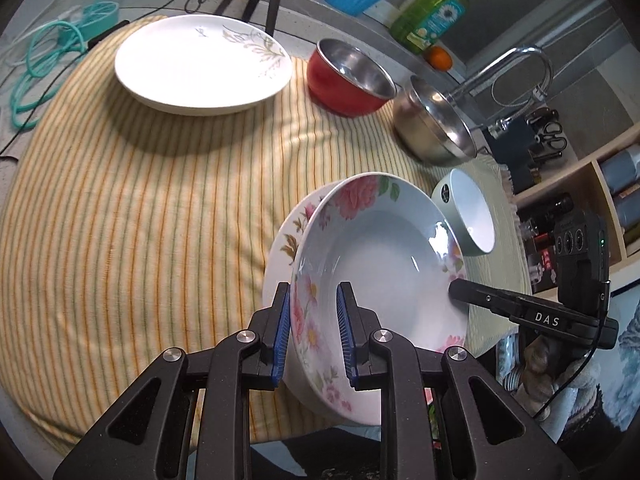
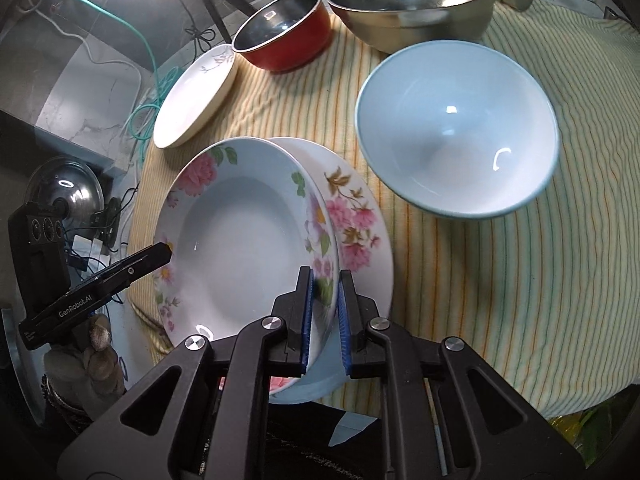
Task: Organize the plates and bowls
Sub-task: 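Carry the pink-rose plate with the left gripper onto the pink-blossom plate, then open the left gripper and move it to the white branch-pattern plate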
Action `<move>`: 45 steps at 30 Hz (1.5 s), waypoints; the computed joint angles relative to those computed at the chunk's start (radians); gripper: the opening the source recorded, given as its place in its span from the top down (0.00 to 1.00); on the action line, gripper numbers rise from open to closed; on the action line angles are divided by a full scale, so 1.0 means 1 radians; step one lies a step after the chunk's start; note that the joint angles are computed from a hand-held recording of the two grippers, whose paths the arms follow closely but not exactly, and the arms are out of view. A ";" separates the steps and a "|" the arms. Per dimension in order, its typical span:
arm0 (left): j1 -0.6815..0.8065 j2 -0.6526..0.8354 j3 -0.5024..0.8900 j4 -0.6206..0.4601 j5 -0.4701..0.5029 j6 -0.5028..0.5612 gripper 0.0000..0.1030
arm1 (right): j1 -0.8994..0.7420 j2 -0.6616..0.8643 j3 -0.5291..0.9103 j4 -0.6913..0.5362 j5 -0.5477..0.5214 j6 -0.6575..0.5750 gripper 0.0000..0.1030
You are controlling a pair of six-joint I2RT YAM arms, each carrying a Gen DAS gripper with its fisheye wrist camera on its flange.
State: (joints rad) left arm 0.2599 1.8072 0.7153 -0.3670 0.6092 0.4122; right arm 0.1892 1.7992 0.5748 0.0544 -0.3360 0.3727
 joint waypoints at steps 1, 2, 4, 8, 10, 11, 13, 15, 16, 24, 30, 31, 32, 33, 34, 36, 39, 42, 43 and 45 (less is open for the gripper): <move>-0.005 -0.001 -0.005 0.006 -0.005 -0.003 0.81 | 0.000 0.001 -0.002 0.001 0.000 -0.002 0.88; -0.009 -0.001 -0.010 0.011 -0.010 -0.002 0.81 | 0.000 0.002 -0.003 0.002 0.001 -0.002 0.88; -0.019 -0.003 -0.018 0.021 -0.019 -0.011 0.81 | 0.000 0.005 -0.003 0.003 0.003 -0.006 0.88; -0.030 -0.009 -0.031 0.038 -0.039 -0.016 0.81 | 0.002 0.010 -0.004 0.004 0.010 -0.011 0.88; -0.037 -0.009 -0.035 0.046 -0.047 -0.021 0.81 | 0.002 0.018 0.001 0.003 0.012 -0.013 0.88; -0.039 -0.008 -0.036 0.050 -0.051 -0.021 0.81 | 0.004 0.017 0.001 0.003 0.017 -0.014 0.88; -0.048 -0.010 -0.043 0.062 -0.062 -0.025 0.81 | 0.012 0.015 0.002 -0.001 0.032 -0.014 0.88; -0.063 -0.020 -0.055 0.080 -0.075 -0.035 0.81 | 0.015 0.013 0.000 0.000 0.041 -0.012 0.88; -0.070 -0.023 -0.059 0.089 -0.082 -0.040 0.81 | 0.018 0.010 -0.001 0.000 0.048 -0.010 0.88; -0.113 -0.053 -0.091 0.143 -0.140 -0.052 0.81 | 0.073 -0.008 0.006 -0.024 0.139 -0.009 0.86; -0.157 -0.081 -0.118 0.188 -0.208 -0.053 0.81 | 0.119 -0.011 0.024 -0.054 0.216 -0.027 0.84; -0.159 -0.080 -0.119 0.190 -0.211 -0.052 0.81 | 0.128 -0.012 0.026 -0.059 0.232 -0.030 0.83; -0.161 -0.081 -0.120 0.192 -0.214 -0.053 0.81 | 0.134 -0.013 0.027 -0.062 0.244 -0.035 0.83; -0.163 -0.082 -0.122 0.195 -0.218 -0.053 0.81 | 0.139 -0.014 0.027 -0.064 0.252 -0.037 0.83; -0.167 -0.086 -0.126 0.200 -0.225 -0.052 0.81 | 0.143 -0.015 0.027 -0.067 0.262 -0.038 0.83; -0.172 -0.091 -0.132 0.207 -0.236 -0.049 0.81 | 0.150 -0.016 0.028 -0.070 0.276 -0.040 0.83; -0.180 -0.094 -0.133 0.211 -0.247 -0.053 0.81 | 0.167 -0.017 0.033 -0.083 0.305 -0.048 0.82; -0.194 -0.099 -0.139 0.223 -0.265 -0.058 0.81 | 0.191 -0.013 0.044 -0.096 0.345 -0.050 0.82; -0.197 -0.101 -0.142 0.226 -0.269 -0.057 0.81 | 0.198 -0.013 0.046 -0.100 0.359 -0.049 0.82; -0.208 -0.108 -0.150 0.235 -0.284 -0.057 0.81 | 0.212 -0.009 0.053 -0.110 0.380 -0.048 0.82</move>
